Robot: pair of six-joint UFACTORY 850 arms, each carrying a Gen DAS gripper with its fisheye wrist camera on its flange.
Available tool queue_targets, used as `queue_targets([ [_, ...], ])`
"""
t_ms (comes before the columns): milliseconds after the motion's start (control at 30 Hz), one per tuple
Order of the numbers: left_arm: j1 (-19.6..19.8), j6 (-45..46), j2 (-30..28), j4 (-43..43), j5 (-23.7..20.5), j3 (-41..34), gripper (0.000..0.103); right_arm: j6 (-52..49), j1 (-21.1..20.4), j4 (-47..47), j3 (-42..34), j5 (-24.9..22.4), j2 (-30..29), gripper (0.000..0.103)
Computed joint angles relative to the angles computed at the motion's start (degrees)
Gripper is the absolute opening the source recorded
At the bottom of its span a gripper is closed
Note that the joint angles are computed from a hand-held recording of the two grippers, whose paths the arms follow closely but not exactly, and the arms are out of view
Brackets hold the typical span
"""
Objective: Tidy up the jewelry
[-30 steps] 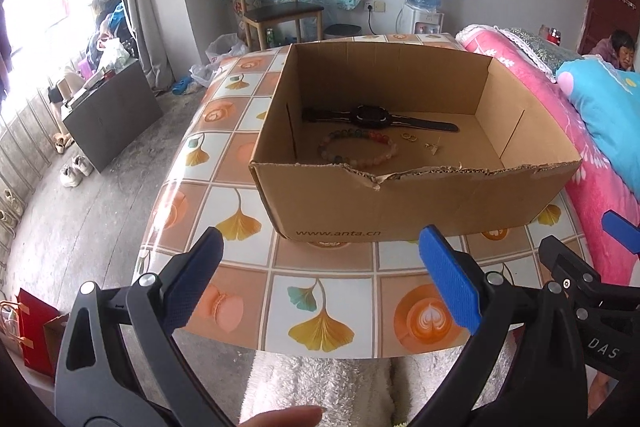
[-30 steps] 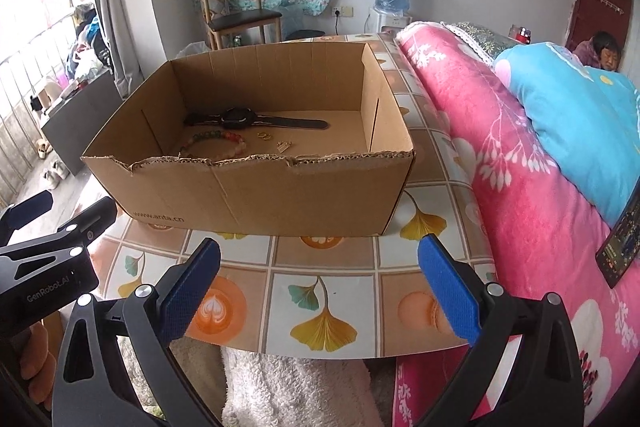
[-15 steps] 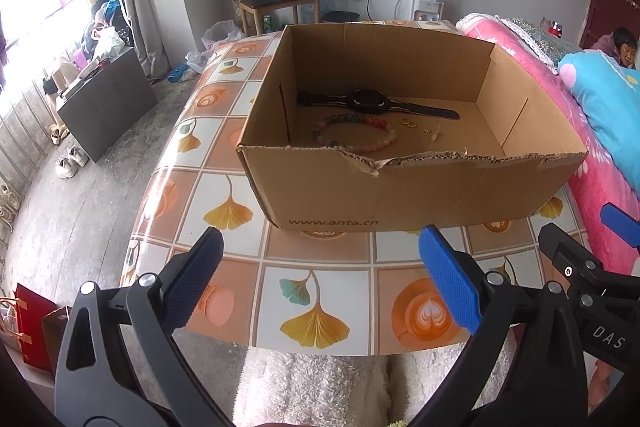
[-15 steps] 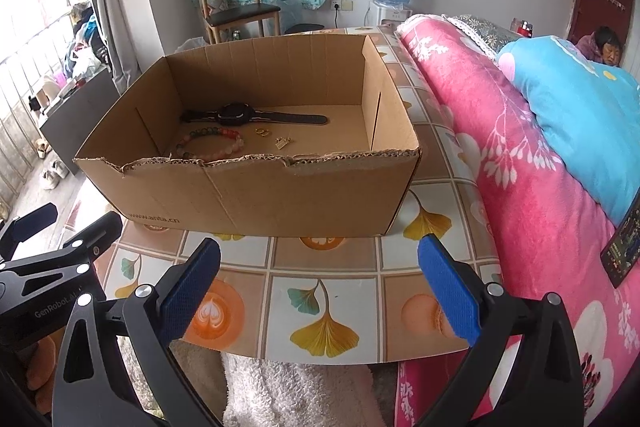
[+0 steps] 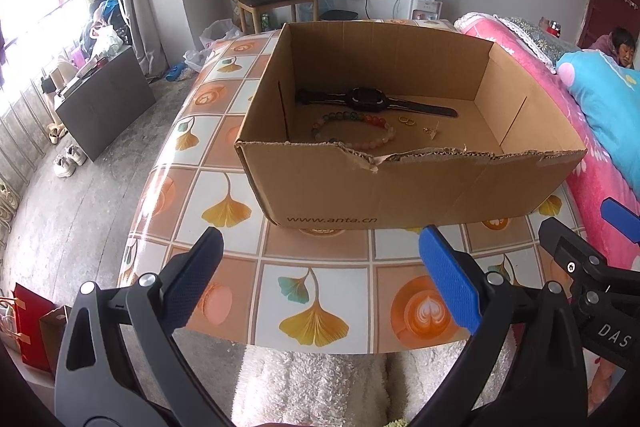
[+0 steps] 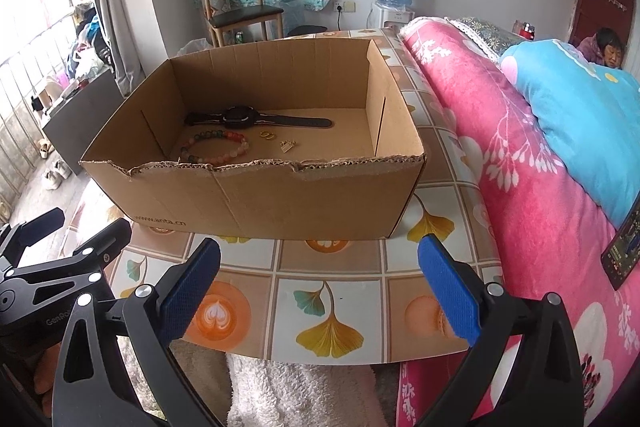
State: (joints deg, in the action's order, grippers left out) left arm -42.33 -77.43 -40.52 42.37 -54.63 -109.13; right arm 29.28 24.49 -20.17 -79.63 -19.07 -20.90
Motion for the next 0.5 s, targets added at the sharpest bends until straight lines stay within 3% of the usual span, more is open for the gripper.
queue_targets([
  [500,0.05,0.03,0.13,-0.08,0.14,0.21,0.095,-0.99,0.08,1.02,-0.21,-0.08,-0.05,0.096],
])
